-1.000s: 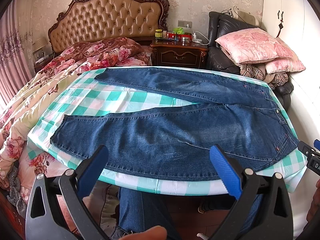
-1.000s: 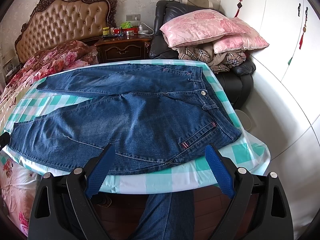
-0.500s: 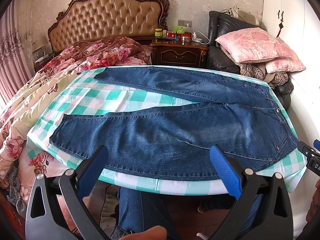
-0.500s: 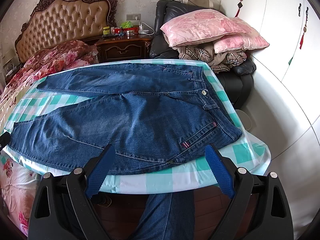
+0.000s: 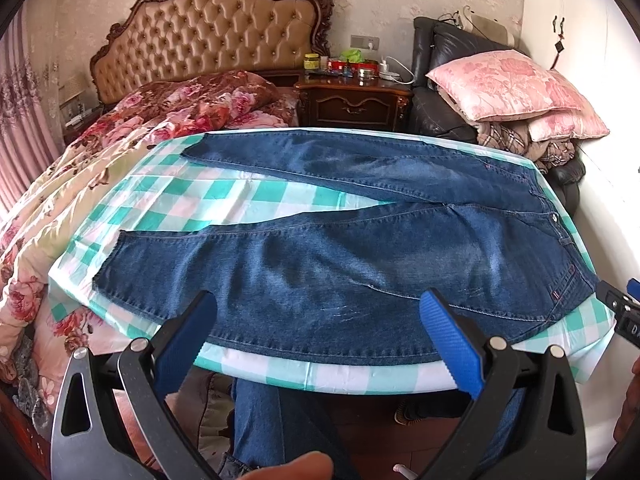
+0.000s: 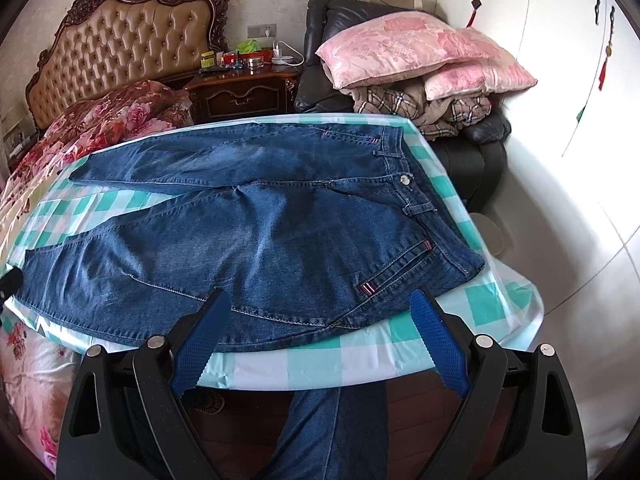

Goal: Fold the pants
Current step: 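Grasp the jeans waistband corner with the right tool and lift it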

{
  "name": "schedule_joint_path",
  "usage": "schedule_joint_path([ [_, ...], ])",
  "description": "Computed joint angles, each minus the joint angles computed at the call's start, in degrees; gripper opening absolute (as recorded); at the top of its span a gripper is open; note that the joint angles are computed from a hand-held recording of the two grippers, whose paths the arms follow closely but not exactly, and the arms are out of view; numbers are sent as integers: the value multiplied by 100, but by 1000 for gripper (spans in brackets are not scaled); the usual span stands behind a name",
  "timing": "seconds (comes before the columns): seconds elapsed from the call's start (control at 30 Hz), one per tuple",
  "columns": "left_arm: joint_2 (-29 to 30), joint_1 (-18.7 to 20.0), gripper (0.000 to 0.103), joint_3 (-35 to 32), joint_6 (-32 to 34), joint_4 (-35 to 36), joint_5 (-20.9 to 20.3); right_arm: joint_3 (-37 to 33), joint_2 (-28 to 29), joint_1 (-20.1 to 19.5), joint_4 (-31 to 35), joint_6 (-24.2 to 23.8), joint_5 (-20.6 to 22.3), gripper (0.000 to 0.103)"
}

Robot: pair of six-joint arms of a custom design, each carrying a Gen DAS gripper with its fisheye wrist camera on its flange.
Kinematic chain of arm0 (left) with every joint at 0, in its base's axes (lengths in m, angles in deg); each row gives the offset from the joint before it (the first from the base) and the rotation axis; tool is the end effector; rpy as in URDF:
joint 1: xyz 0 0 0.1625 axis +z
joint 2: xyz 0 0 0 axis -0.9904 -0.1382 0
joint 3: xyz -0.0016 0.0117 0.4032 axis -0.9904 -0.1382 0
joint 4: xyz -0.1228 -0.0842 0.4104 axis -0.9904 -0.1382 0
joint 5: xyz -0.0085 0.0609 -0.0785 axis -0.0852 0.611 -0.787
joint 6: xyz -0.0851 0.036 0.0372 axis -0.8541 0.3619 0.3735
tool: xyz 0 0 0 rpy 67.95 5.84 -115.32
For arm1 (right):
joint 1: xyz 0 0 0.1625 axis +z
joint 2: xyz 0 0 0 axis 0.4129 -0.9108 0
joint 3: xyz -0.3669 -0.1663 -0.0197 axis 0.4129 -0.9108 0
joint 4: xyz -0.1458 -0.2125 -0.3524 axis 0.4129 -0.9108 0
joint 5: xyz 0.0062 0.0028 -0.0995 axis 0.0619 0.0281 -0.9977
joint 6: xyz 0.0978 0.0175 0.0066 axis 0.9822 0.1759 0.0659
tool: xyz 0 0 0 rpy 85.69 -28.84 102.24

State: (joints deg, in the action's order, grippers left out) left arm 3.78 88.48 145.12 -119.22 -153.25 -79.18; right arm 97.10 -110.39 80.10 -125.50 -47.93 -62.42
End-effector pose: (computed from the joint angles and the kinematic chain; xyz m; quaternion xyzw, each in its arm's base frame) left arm -0.3001 -0.2424 0.1284 0.0910 0.8469 -0.3635 0.3774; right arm 0.1301 -0.2672 0.2780 0.1010 -0.8519 0.3300 0.3938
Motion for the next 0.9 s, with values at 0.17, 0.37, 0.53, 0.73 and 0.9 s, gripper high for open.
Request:
schedule_joint_path([
  [0.17, -217, 459, 101, 416, 823, -1305, 25, -403, -349, -962, 809, 122, 1064, 88],
  [0.37, -422, 1053, 101, 666, 1341, -2041, 226, -2013, 1046, -1827, 631, -310, 1288, 88],
  [0.53, -390, 1672, 101, 716, 1830, -2744, 259, -4229, 2749, -2356, 1256, 12, 1266, 88],
  [0.73, -405, 2246, 101, 733, 2461, -3447, 95, -6241, 4266, -2542, 1958, -171, 1075, 81],
  [0.9, -493, 2478, 101, 754, 2443, -3492, 163, -7286, 5100, -2552, 2391, -472, 721, 76],
])
